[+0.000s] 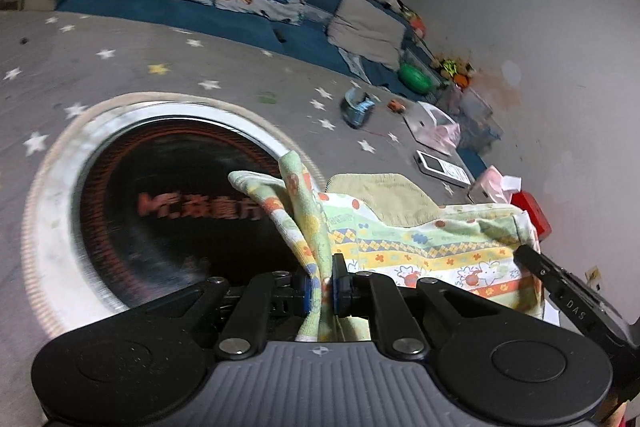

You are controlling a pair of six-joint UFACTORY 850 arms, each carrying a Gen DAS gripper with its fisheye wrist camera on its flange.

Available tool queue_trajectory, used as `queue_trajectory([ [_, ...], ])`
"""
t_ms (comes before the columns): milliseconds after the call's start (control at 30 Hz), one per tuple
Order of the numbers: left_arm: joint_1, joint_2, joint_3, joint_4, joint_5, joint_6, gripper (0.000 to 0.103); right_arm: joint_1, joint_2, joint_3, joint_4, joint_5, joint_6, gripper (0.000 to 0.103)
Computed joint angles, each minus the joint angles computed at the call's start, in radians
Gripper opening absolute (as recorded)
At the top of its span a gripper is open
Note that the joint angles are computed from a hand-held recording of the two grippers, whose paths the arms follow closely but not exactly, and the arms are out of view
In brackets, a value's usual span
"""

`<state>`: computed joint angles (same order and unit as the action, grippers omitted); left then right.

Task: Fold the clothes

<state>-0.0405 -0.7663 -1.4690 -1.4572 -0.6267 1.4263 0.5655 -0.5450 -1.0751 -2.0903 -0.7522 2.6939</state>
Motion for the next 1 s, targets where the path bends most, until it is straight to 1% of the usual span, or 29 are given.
queue_trajectory([
  [233, -0.064, -0.039, -0.063, 0.069, 0.038, -0.063, 0.010, -0.041, 0.016, 0.041, 0.006, -0.008, 0.021, 0.008],
  [400, -0.090, -0.060, -0.086, 0.112, 0.059, -0.093, 0.010, -0.063, 0.006, 0.055, 0.002, 0.004, 0.048, 0.008],
  [667, -0.105, -0.092, -0.117, 0.187, 0.079, -0.165, 0.010, -0.088, -0.019, 0.058, -0.008, 0.030, 0.076, 0.008],
  [1000, -0.110, -0.120, -0.142, 0.264, 0.103, -0.244, 0.011, -0.098, -0.044, 0.052, 0.015, 0.056, 0.077, 0.008],
])
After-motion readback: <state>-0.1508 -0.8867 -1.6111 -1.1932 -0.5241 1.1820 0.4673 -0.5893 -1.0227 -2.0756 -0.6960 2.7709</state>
